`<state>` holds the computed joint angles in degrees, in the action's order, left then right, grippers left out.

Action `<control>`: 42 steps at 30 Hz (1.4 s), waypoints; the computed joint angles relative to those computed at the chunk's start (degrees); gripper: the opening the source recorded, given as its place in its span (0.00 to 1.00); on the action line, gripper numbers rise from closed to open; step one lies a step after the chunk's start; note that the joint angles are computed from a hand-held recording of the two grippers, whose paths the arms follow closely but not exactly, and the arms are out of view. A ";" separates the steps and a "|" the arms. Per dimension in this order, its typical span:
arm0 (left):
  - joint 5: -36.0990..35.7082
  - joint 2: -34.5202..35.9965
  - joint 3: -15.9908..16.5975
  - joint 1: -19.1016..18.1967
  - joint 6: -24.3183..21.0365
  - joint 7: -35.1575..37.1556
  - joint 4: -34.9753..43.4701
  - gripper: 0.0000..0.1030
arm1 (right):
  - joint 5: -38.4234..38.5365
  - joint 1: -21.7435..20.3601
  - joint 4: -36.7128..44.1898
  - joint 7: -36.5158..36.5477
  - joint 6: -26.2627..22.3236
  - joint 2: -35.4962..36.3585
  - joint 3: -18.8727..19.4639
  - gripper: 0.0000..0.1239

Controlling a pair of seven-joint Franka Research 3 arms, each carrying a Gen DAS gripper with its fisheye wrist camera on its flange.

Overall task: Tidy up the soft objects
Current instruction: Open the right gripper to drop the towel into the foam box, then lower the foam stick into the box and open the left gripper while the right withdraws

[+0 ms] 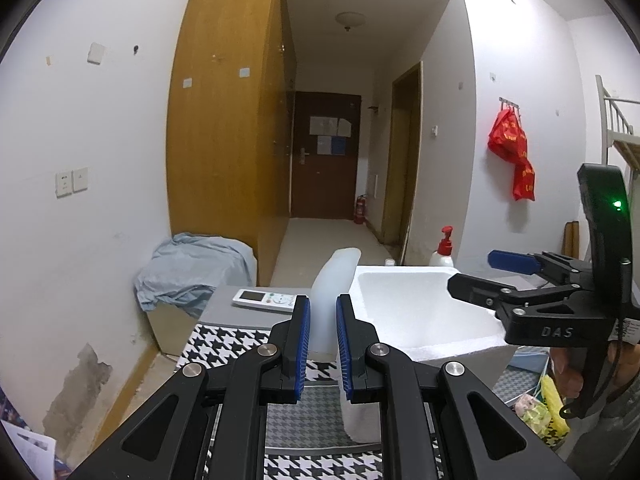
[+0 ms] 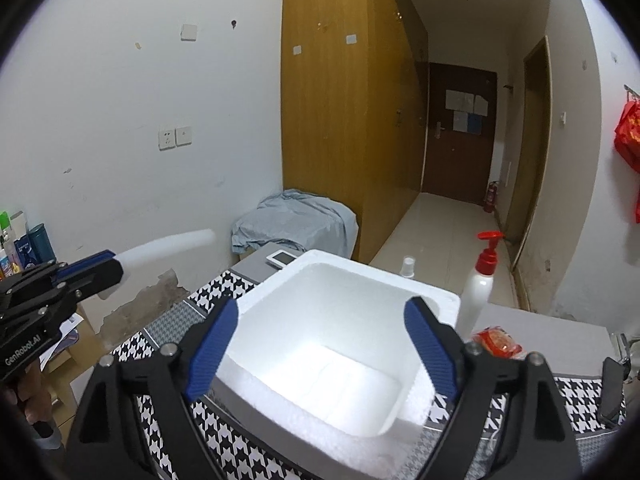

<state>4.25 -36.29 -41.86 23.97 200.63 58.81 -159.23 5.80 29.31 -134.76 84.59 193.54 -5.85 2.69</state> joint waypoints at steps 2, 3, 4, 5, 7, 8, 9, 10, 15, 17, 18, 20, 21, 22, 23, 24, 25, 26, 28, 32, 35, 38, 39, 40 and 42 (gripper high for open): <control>0.24 0.48 0.49 -0.55 0.09 0.17 0.23 0.14 | 5.37 -4.96 -0.47 -3.92 0.75 -0.60 5.95 0.78; 0.33 0.66 0.59 -0.71 0.21 0.33 0.27 0.14 | 7.15 -6.43 -0.80 -5.21 1.11 -0.95 7.71 0.79; 0.41 1.00 0.75 -0.95 0.21 0.50 0.46 0.14 | 8.72 -7.18 -1.14 -6.22 1.50 -1.35 8.69 0.80; 0.40 1.27 0.89 -1.17 0.16 0.62 0.62 0.14 | 9.74 -7.37 -1.42 -6.89 1.81 -1.66 9.05 0.82; 0.53 1.82 1.31 -1.77 0.26 1.04 0.93 0.14 | 10.92 -7.21 -2.36 -7.82 2.46 -2.52 9.04 0.83; 0.50 2.03 1.38 -1.97 0.32 1.25 1.07 0.14 | 12.16 -7.80 -2.70 -8.67 2.73 -2.89 9.84 0.83; 0.53 2.22 1.55 -2.25 0.46 1.52 1.09 0.14 | 12.54 -7.42 -3.25 -8.74 2.85 -3.48 9.48 0.83; 0.58 2.45 1.80 -2.67 0.56 1.82 1.18 0.14 | 12.12 -6.34 -3.51 -8.26 2.84 -3.76 8.31 0.83; 0.52 3.77 3.02 -4.50 1.12 3.63 1.73 0.14 | 11.86 -5.21 -6.24 -6.92 3.39 -6.38 6.53 0.83; 0.22 4.49 3.10 -4.89 1.23 4.39 2.18 0.14 | 14.39 -7.97 -7.20 -8.28 3.98 -7.46 9.64 0.83; 0.22 5.02 3.47 -5.34 1.35 4.81 2.40 0.14 | 14.93 -8.23 -7.71 -8.47 4.15 -7.98 9.95 0.83; 0.07 6.16 4.09 -6.21 1.40 5.72 3.00 0.14 | 16.17 -8.95 -8.95 -8.88 4.68 -9.17 10.82 0.83; -0.14 6.64 4.17 -6.46 1.47 6.20 3.27 0.14 | 17.53 -10.34 -9.37 -9.60 4.85 -9.77 12.43 0.83; -0.18 7.25 4.55 -6.97 1.57 6.70 3.55 0.14 | 18.99 -11.71 -9.86 -10.26 5.09 -10.40 13.99 0.83; -0.31 7.80 4.86 -7.45 1.74 7.20 3.78 0.14 | 19.96 -12.29 -10.34 -10.58 5.15 -10.99 14.67 0.83; -0.46 8.33 5.16 -7.92 1.90 7.77 4.00 0.14 | 20.39 -12.18 -10.81 -10.58 5.10 -11.53 14.60 0.83; -0.67 8.86 5.44 -8.45 2.03 8.30 4.22 0.14 | 19.93 -11.04 -11.52 -10.20 5.16 -12.09 13.29 0.83; -0.98 9.28 5.59 -8.92 2.02 8.86 4.45 0.14 | 19.53 -10.08 -12.11 -9.75 5.17 -12.60 12.24 0.83; -1.68 10.22 5.43 -9.35 1.87 10.10 5.18 0.14 | 19.38 -9.67 -13.26 -9.23 5.33 -13.65 11.82 0.83; -2.36 12.51 6.41 -11.01 1.60 12.41 6.70 0.14 | 20.70 -11.17 -15.36 -9.13 6.26 -15.55 13.48 0.83; -3.13 14.19 6.63 -12.07 1.49 14.13 7.86 0.14 | 22.52 -13.16 -16.69 -9.18 6.63 -16.88 15.53 0.83; -4.10 16.01 6.96 -13.19 1.50 15.92 8.94 0.14 | 24.14 -15.25 -17.66 -9.62 6.55 -17.92 17.70 0.83; -4.48 16.57 7.15 -13.58 1.44 16.49 9.32 0.14 | 25.39 -17.11 -17.80 -10.05 6.31 -18.33 19.68 0.83; -4.81 17.27 7.25 -13.94 1.36 17.15 9.85 0.14 | 26.36 -18.61 -17.90 -10.41 6.02 -18.80 21.29 0.83; -5.16 18.30 8.30 -15.34 1.38 18.23 10.50 0.14 | 27.56 -20.59 -18.31 -10.73 5.96 -19.52 23.37 0.83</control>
